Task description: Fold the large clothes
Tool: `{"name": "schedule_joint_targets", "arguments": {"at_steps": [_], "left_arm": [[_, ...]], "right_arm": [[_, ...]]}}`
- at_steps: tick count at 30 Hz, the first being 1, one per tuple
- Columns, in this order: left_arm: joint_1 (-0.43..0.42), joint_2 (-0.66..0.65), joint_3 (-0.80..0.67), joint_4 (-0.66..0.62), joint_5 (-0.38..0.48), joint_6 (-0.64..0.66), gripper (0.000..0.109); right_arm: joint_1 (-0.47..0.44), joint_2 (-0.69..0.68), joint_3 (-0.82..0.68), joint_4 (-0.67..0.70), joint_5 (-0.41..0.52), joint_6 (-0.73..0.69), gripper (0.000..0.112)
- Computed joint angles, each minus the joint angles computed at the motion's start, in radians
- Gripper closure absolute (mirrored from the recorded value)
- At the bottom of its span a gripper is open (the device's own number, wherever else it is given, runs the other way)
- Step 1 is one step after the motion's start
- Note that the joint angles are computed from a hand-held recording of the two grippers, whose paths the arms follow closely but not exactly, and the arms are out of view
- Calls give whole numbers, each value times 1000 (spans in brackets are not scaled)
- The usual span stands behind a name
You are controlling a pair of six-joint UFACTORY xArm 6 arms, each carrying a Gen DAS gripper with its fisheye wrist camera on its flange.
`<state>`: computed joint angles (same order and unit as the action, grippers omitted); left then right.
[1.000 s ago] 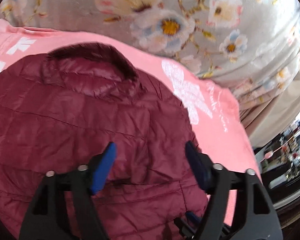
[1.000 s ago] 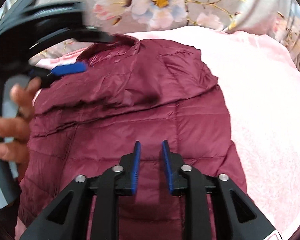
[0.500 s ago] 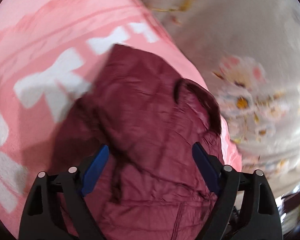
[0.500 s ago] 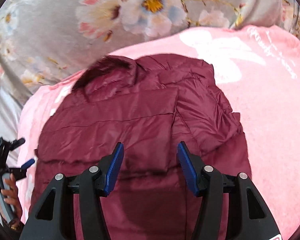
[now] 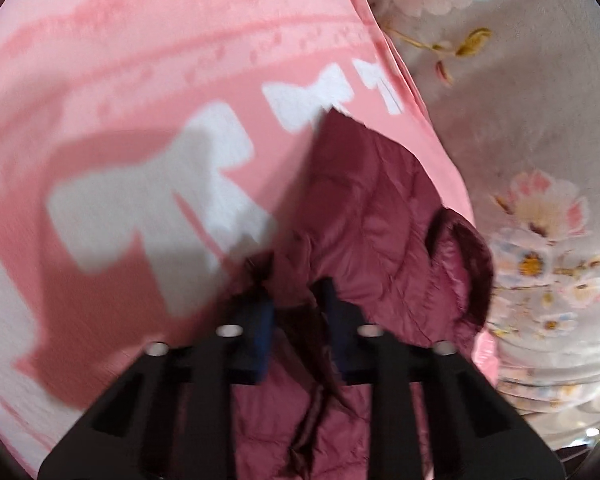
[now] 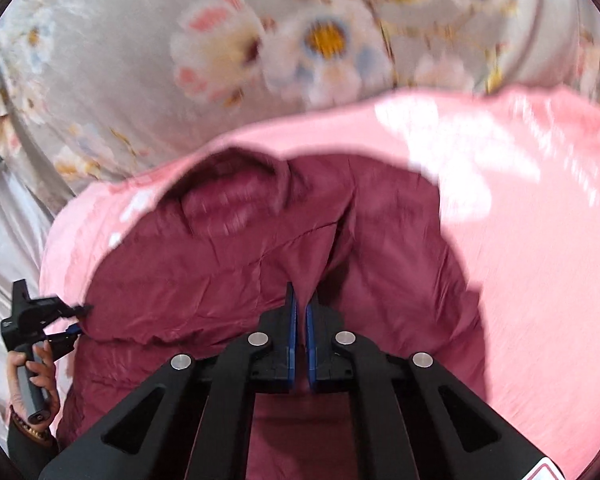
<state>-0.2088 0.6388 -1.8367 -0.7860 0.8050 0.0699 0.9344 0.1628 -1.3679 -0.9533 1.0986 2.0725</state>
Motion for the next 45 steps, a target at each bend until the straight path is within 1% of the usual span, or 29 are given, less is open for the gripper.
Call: {"name": "schedule_joint_targets", "arguments": {"at_steps": [2,4,5,7,8,10,11,13,16,19,23,25,27,28,29,30,31,32,33,34,35,36,37,38,39,40,41,43,45], "left_arm": [[-2,-22,13,27,-17,16,103],[-13,-94,90,25,-78,66,105],[-19,-141,143,-4,-118,117,105],[-34,-201,221,-11,-177,179,105],[-40,-212,242,13,-192,180,105],[-55,-200,265,127,-211,141,105],[-56,-189,268,148,-209,129,105],[-53,-163,276,158,-207,123,105],[-57,-171,313,94,-258,195,105],[-75,-177,339,127,-315,205,105],[-105,-196,389,246,-412,162,104],[-115,-196,397,378,-442,86,104],[-113,-213,406,475,-431,33,102],[-110,-228,411,491,-415,27,98],[-105,-250,424,495,-396,32,82],[-97,-285,449,511,-389,29,74],[-91,-332,488,532,-404,32,64],[-89,-373,518,553,-421,35,64],[-92,-395,527,571,-429,27,64],[-103,-422,528,552,-432,46,64],[-114,-431,518,526,-424,69,64],[-139,-435,489,471,-393,121,64],[-164,-428,456,435,-356,158,64],[-183,-417,431,411,-327,184,64],[-209,-395,399,397,-288,202,64],[-232,-365,368,418,-257,185,64],[-256,-326,340,454,-234,151,64],[-281,-285,329,521,-238,91,64],[-293,-262,341,549,-254,58,64]], "right_arm": [[16,-20,-18,-42,34,-35,110],[39,-23,-44,-78,89,-62,110],[54,-26,-51,-99,119,-61,110],[68,-34,-31,-99,153,-42,110],[61,-38,-13,-72,141,-41,111],[23,-56,73,8,34,7,111],[11,-53,102,40,-8,20,111],[5,-30,116,76,-43,18,111],[0,2,126,113,-76,13,111],[-13,14,145,117,-120,35,111],[-24,22,142,130,-128,11,111],[-27,27,135,139,-128,-9,110],[-21,21,131,155,-118,-30,107],[-10,22,113,176,-82,-52,104],[16,25,75,193,-5,-77,97],[37,32,37,193,60,-88,91],[65,38,-4,185,131,-94,90],[88,46,-47,171,189,-111,90],[100,54,-79,153,214,-128,90],[108,67,-119,129,227,-150,90],[108,82,-152,115,229,-167,90],[99,108,-199,110,210,-193,90],[80,131,-230,111,160,-213,90],[56,155,-253,117,86,-227,91],[32,188,-281,135,21,-250,94],[16,232,-326,160,-4,-281,96],[11,267,-363,179,-5,-306,96],[-5,339,-424,223,-19,-348,96],[-20,360,-413,252,-63,-339,97]]}}
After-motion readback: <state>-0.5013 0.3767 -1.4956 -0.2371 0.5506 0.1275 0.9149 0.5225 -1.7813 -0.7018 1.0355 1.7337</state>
